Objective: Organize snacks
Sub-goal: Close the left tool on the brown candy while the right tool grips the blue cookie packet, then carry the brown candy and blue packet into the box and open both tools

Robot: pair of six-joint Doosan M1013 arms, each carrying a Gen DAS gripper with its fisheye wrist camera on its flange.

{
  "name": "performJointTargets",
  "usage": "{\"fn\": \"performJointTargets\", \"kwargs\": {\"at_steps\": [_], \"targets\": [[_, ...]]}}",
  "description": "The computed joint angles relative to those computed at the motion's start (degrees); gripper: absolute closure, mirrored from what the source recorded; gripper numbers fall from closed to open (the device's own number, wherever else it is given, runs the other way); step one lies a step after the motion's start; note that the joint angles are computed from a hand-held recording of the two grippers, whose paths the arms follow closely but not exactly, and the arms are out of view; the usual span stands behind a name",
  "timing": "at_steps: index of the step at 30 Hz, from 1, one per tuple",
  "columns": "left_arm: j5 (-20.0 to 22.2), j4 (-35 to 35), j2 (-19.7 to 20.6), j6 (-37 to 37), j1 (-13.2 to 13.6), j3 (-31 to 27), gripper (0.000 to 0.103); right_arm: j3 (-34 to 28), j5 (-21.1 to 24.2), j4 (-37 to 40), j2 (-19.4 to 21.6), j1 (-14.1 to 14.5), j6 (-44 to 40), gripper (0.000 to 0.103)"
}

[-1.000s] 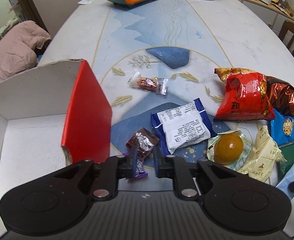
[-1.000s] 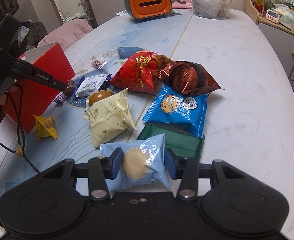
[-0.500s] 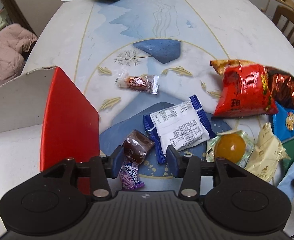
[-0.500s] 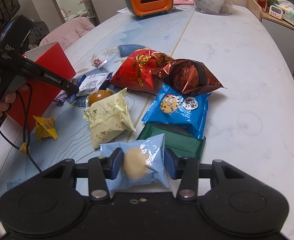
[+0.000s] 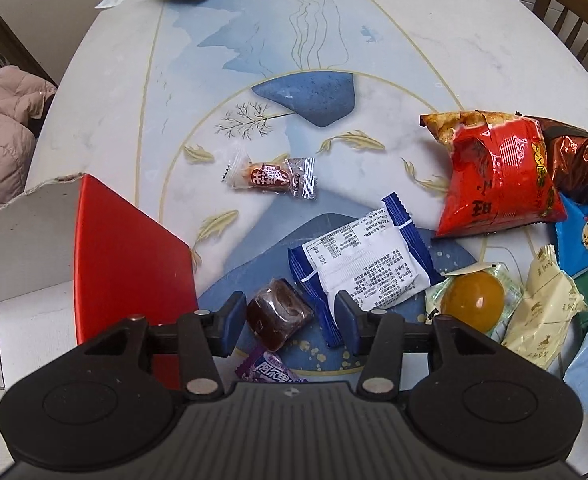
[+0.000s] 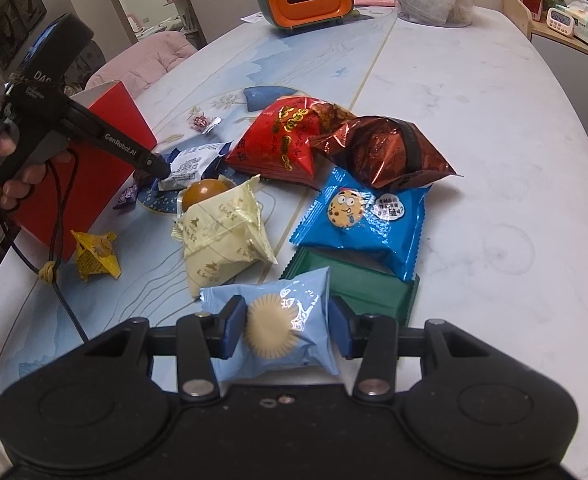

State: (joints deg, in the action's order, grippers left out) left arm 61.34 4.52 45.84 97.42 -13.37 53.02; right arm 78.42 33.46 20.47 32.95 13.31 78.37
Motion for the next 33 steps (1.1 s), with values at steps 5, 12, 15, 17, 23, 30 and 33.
{"fn": "performJointTargets", "kwargs": {"at_steps": [5,12,15,17,23,30,33], "targets": [[-2.86,2.56,-1.12,-3.24,-0.38,2.32,0.067,0.04,-0.18,0.43,-0.06,0.00,-0.37,0.058],[-6.57,2.45,-3.30,-7.32,-0.50,6.28,0.069,0.64,-1.44,-0.48,-0.67,0.15,0.56,0.058],[-7.60,2.02,-4.51,-8.42,-0.52,7.80,0.069,1.07,-2.19,-1.57,-1.15,0.29,2.02,0.058],[-8.47,2.08,-5.50,-9.44,-0.62,9.00,0.069,1.40,-2.65,-1.64,-1.58,0.35,2.76,0.058],[-11.53,0.01,-9.09,-10.58,-0.28,12.76,0.069,2.18,-4.43,-1.82,-3.03,0.79,3.45,0.058],[-15.36,-4.05,-13.22,-8.36,1.26,16.67,0.068,1.83,-6.05,-6.30,-4.52,2.56,7.41,0.058],[-16.37,-6.66,-14.64,-6.07,2.47,17.79,0.068,0.92,-6.53,-8.62,-4.68,3.60,9.71,0.058]]}}
